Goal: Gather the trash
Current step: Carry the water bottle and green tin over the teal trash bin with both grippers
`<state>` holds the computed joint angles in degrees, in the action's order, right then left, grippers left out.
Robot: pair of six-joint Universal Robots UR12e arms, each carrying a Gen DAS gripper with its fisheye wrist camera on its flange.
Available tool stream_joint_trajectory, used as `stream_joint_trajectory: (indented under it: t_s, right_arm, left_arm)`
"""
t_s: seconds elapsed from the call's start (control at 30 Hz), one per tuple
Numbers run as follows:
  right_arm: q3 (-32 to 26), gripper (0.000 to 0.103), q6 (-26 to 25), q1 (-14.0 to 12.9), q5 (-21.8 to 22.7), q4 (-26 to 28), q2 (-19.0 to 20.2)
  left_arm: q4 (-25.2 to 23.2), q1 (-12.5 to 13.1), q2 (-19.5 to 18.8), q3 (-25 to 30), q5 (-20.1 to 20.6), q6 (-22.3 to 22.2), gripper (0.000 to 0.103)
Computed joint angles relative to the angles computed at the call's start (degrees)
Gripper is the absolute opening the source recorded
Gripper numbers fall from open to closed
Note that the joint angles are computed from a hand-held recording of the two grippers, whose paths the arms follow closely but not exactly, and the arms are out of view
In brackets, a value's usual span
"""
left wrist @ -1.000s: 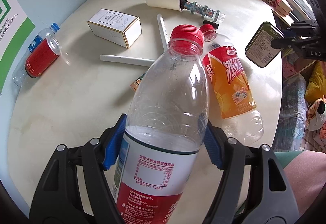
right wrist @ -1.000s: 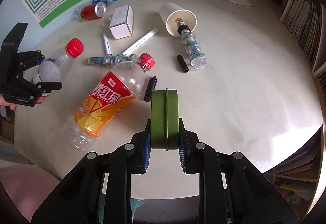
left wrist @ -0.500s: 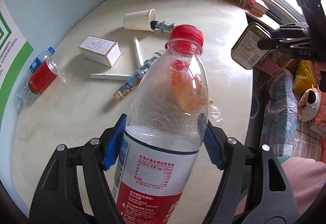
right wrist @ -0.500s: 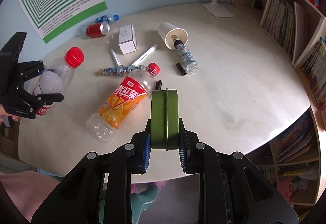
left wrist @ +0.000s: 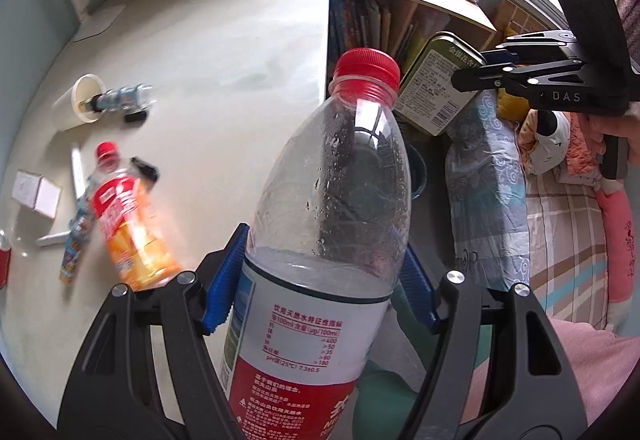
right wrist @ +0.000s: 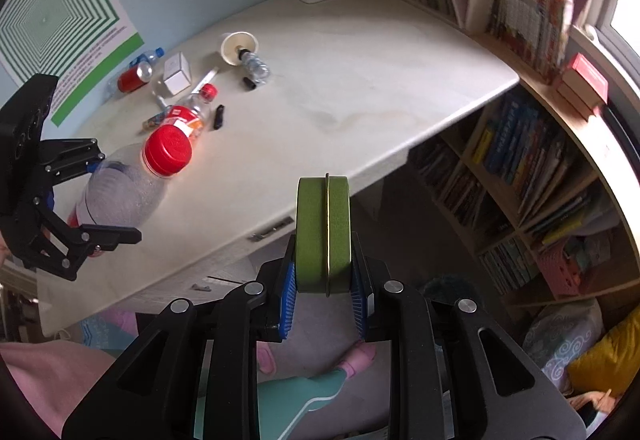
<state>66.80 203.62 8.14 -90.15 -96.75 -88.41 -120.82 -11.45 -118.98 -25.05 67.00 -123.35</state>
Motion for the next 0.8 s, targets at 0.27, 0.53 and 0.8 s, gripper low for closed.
stream_joint_trajectory:
  t_s: [0.27,0.53,0.8]
  right_arm:
    - [19.04,0.024,-1.77,-11.97,6.70,-3.09,-13.18]
    - [38.93,0.024,-3.16,-23.55,10.94,-8.37,-22.67]
    - [58.17,0.024,-4.16,-29.98,16.32,-20.55,-24.26]
  left_arm:
    - [-4.94,-11.11,-5.13,3.88,3.31,-5.86,0.068]
    - [-5.24,-20.17,-9.05,-2.42,9.35,-9.52,0.068]
    - [6.91,-25.17,-10.49,-18.25,13.52,-13.39,0.068]
